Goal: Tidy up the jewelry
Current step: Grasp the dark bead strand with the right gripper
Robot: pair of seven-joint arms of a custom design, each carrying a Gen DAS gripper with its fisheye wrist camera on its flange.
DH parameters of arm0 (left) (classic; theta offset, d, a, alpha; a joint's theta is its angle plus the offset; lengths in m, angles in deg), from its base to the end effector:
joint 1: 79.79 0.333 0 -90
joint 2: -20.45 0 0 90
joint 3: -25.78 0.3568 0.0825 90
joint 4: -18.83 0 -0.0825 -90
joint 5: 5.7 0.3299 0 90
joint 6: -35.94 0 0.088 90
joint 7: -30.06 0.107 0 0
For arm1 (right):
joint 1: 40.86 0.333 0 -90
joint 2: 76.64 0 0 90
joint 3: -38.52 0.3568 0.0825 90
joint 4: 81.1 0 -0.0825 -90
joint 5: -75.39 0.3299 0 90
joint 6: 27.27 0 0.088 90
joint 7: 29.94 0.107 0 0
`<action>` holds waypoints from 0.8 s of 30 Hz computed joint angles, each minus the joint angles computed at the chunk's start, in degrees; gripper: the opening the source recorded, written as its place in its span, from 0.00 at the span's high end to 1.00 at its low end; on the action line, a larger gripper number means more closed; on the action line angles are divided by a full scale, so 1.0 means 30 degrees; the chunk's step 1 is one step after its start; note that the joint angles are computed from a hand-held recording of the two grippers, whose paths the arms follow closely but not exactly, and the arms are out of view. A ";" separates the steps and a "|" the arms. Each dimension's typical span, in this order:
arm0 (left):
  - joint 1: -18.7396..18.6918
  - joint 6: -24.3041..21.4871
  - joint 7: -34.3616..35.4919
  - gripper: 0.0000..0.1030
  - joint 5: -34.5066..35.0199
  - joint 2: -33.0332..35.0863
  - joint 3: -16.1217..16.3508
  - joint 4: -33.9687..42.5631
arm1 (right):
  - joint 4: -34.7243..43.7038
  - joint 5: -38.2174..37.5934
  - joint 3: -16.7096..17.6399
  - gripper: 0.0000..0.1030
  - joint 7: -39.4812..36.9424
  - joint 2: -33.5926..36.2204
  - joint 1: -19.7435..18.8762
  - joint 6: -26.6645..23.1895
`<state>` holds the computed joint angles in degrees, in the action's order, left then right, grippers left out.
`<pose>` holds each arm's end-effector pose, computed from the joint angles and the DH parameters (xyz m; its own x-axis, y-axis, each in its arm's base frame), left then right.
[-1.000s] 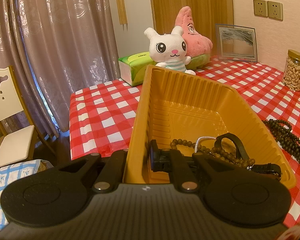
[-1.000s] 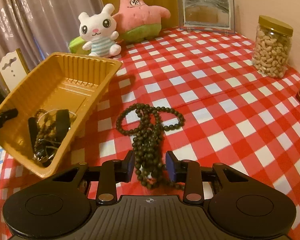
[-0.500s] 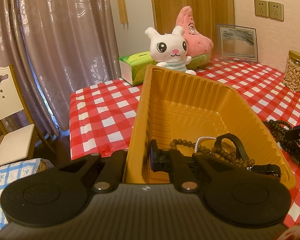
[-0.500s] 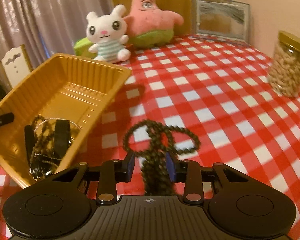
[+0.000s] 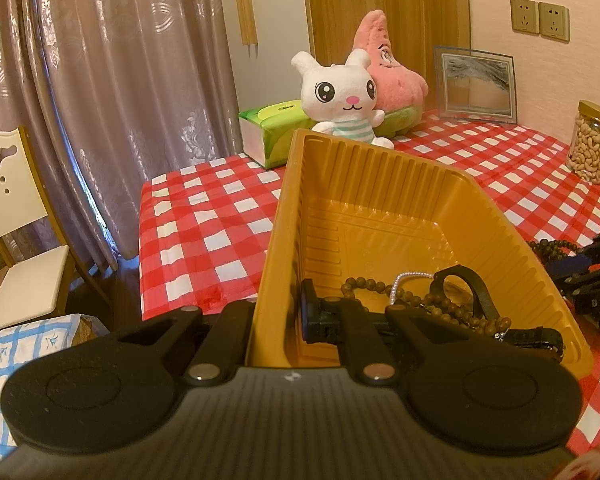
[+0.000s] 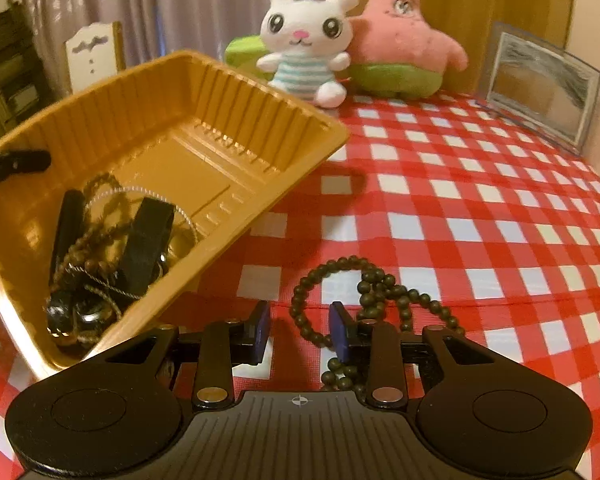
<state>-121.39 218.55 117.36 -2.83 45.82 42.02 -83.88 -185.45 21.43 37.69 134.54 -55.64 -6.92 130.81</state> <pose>0.5897 -0.3264 0.4997 -0.4516 -0.8840 -0.1209 -0.4605 0.3470 -0.8170 0.5200 0.3809 0.4564 0.0861 -0.9955 -0.0398 -0.7146 -0.0339 -0.6987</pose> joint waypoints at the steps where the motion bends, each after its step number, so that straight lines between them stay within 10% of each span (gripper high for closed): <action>1: 0.0023 -0.0040 0.0000 0.92 0.0000 0.0019 -0.0031 0.0061 | 0.0012 0.0411 0.0255 0.82 -0.0717 0.0086 -0.0233 0.0082; 12: 0.0063 -0.0022 -0.0116 0.91 0.0087 0.0011 -0.0054 0.0022 | -0.1309 0.6004 0.2097 0.90 -0.5759 -0.1033 -0.0649 0.0148; 24: 0.0105 -0.0162 -0.0227 0.91 0.0238 0.0094 -0.0073 0.0196 | -0.1399 0.4503 0.1450 0.91 -0.2921 -0.1331 0.1002 -0.0807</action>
